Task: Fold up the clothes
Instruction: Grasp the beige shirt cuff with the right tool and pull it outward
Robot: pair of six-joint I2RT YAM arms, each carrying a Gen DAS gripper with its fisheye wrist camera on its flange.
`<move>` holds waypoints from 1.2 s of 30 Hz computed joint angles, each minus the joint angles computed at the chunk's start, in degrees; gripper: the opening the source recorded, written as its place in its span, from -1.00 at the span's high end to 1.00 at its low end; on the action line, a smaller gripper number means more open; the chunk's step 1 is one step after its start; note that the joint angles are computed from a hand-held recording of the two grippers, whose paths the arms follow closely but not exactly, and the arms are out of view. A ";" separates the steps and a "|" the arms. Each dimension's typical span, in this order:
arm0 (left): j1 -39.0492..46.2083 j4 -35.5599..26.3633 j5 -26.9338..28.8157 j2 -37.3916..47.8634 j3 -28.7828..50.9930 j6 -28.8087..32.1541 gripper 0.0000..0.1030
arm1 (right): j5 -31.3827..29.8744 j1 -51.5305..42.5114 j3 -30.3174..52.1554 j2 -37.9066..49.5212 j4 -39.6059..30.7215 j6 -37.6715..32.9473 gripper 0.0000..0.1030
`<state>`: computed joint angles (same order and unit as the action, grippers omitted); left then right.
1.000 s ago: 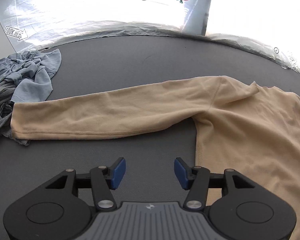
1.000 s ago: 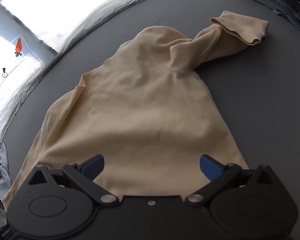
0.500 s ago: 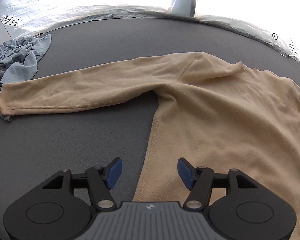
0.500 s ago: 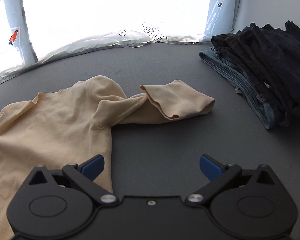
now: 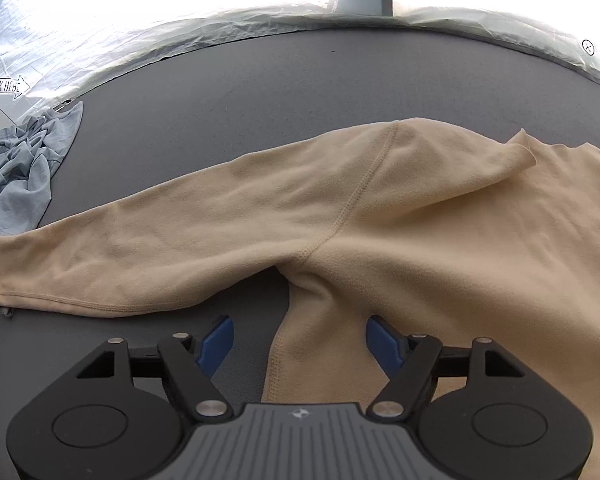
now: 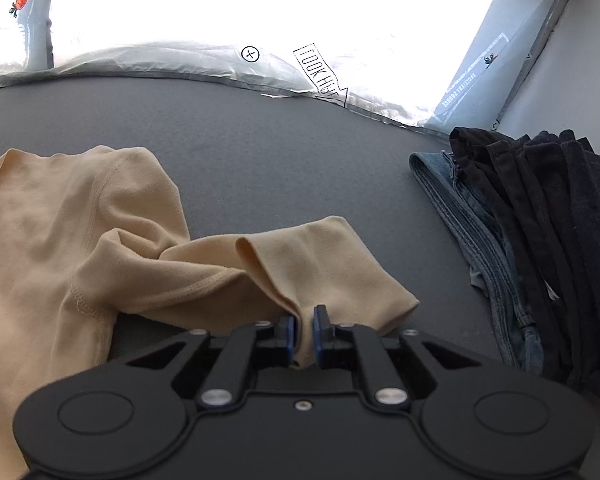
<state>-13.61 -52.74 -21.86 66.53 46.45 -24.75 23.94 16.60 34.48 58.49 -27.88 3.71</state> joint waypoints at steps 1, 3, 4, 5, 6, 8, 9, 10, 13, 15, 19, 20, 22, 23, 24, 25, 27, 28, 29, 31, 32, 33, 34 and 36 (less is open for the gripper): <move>-0.59 -0.02 -0.70 -0.19 -0.24 -0.41 -0.49 | 0.42 -0.36 -0.44 -1.37 -0.42 0.74 0.89; -1.26 0.04 -1.50 -0.51 -0.68 -0.61 -0.51 | 2.29 -1.20 -1.49 -5.98 -2.77 1.86 0.89; -1.46 0.11 -1.75 -0.65 -0.90 -0.56 -0.54 | 3.81 -1.53 -1.97 -8.20 -4.07 2.20 0.89; -1.61 0.13 -1.96 -0.74 -1.06 -0.52 -0.60 | 5.63 -2.31 -2.58 -11.06 -5.86 2.51 0.90; -1.56 0.06 -2.01 -0.75 -1.13 -0.53 -0.61 | 6.84 -3.29 -3.19 -13.48 -7.38 2.84 0.90; -1.29 0.03 -1.81 -0.92 -1.34 -0.87 -0.66 | 7.66 -6.68 -4.05 -17.31 -10.85 3.57 0.91; -1.44 0.02 -2.06 -0.95 -1.48 -1.29 -0.68 | 7.53 -9.55 -4.65 -19.34 -12.67 3.38 0.91; -1.59 0.02 -2.30 -0.97 -1.61 -1.71 -0.73 | 6.87 -13.51 -5.63 -21.29 -14.11 2.27 0.91; -1.99 0.24 -3.39 -0.79 -1.91 -1.65 -0.84 | 4.65 -23.38 -7.72 -25.64 -16.86 -0.73 0.91; -2.19 0.31 -3.96 -0.38 -1.87 -1.43 -0.90 | -3.73 -33.62 -7.32 -28.98 -18.78 -1.56 0.91; -1.38 0.73 -3.82 -0.13 -2.05 -1.09 -1.00 | -16.34 -47.14 -5.37 -33.05 -20.27 -2.88 0.91; -1.04 0.83 -3.42 -0.37 -2.17 -1.01 -1.00 | -16.38 -46.97 -4.76 -33.36 -20.01 -2.58 0.91; -0.73 1.07 -3.04 -0.92 -2.58 -1.09 -1.00 | -18.41 -48.39 -3.05 -33.08 -18.77 -1.23 0.91; -0.67 1.29 -3.00 -1.25 -2.87 -1.13 -1.00 | -19.75 -49.60 -2.07 -32.54 -18.03 -0.27 0.91; -0.62 1.50 -2.96 -1.55 -3.14 -1.17 -1.00 | -20.05 -50.64 -1.12 -31.53 -17.44 0.97 0.91; -0.46 1.69 -2.76 -1.87 -3.40 -1.30 -1.00 | -19.46 -51.48 -0.33 -30.04 -16.72 2.25 0.91; 0.36 2.06 -1.75 -2.56 -3.92 -1.88 -1.00 | -17.41 -51.86 0.14 -26.15 -15.54 3.42 0.91; 0.78 2.24 -1.23 -2.90 -4.17 -2.16 -1.00 | -16.20 -52.00 -0.07 -24.27 -15.57 3.26 0.91; 1.45 2.45 -0.48 -3.27 -4.43 -2.36 -1.00 | -14.91 -52.04 -0.23 -22.28 -15.54 3.21 0.91; 3.81 2.91 2.00 -4.05 -4.93 -2.43 -1.00 | -12.73 -52.03 -0.99 -19.90 -16.48 2.58 0.89; 4.92 2.97 3.22 -4.29 -5.04 -2.55 -1.00 | -10.47 -50.52 -1.36 -19.71 -17.56 3.33 0.88; 5.99 2.94 4.44 -4.35 -4.99 -2.66 -1.00 | -8.59 -48.97 -1.70 -19.80 -18.63 4.20 0.81; 6.90 2.95 5.47 -4.44 -4.94 -2.54 -1.00 | -7.54 -47.38 -1.95 -20.71 -19.68 5.13 0.76; 7.34 3.42 5.83 -5.17 -5.13 -0.33 -0.99 | -5.75 -43.74 -2.15 -22.61 -20.88 6.89 0.37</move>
<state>-6.27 -49.32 -16.04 61.36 41.32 -25.09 18.19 -27.14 32.33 35.88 -48.77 10.60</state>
